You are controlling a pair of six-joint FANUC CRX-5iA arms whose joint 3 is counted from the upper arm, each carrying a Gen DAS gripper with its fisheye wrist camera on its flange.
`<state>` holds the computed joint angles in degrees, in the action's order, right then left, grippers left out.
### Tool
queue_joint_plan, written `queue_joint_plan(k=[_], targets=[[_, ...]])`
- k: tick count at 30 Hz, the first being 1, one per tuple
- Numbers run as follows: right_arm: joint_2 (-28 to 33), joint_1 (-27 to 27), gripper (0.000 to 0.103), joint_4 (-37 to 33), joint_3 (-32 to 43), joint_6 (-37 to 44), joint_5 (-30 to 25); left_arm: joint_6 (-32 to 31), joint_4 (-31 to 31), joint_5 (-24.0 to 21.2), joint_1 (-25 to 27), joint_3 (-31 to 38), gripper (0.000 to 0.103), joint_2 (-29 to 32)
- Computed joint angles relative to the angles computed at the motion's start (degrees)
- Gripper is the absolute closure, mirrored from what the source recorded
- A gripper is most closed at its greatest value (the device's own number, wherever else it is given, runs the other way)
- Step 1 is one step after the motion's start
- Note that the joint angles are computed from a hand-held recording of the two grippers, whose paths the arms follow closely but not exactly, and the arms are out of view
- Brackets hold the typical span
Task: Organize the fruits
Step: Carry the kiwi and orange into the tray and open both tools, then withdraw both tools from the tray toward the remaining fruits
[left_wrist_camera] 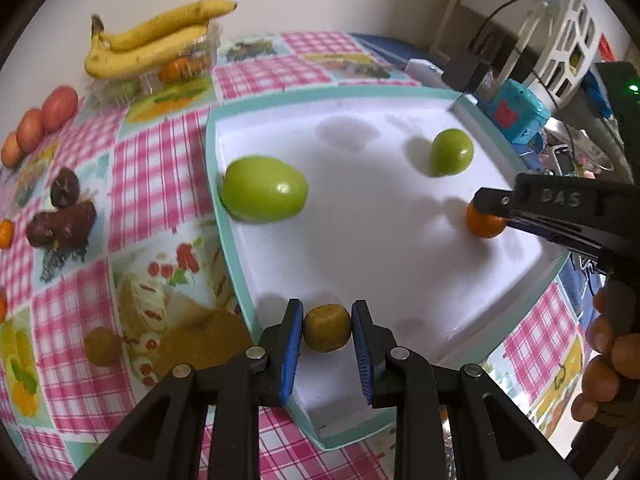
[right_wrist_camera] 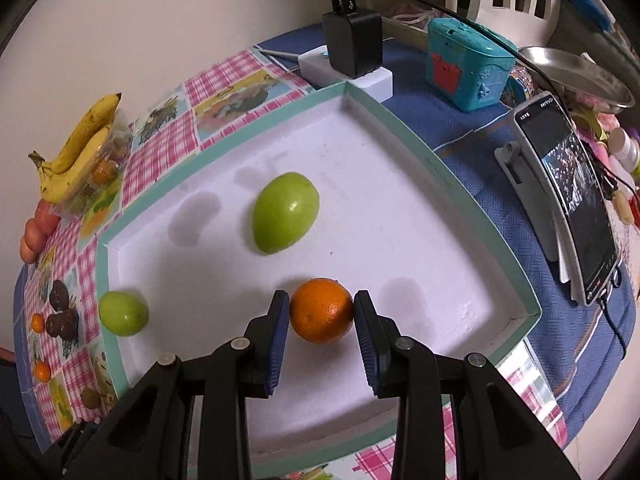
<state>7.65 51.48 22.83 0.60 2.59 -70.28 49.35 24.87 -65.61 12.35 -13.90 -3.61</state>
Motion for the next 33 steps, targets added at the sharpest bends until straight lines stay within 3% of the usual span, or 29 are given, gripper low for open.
queue_joint_plan(k=[11,16,21,23,28,31,33], targets=[[0.17,-0.14,0.068,-0.15,0.25,-0.07,-0.12,0.25,1.25,-2.17,0.49,0.84,0.074,0.99],[0.45,-0.04,0.066,0.07,0.88,0.49,-0.86,-0.68,3.78,-3.84,1.71,1.20,0.061,1.03],[0.67,0.74,0.059,2.47,1.32,0.25,-1.98,-0.20,5.37,-4.43,3.69,2.06,0.058,0.61],[0.71,1.14,0.059,3.70,1.47,0.30,-2.10,2.94,4.24,-4.43,4.98,3.27,0.048,0.92],[1.47,2.05,0.058,5.52,2.57,2.42,-1.95,11.89,-3.73,-0.37,8.45,7.03,0.036,1.21],[2.73,2.56,0.048,5.20,4.17,5.40,-1.21,16.81,-7.54,1.81,11.18,8.36,0.020,1.35],[3.70,2.91,0.047,4.68,5.38,7.26,-0.57,19.58,-10.46,3.27,12.68,8.95,0.007,1.20]])
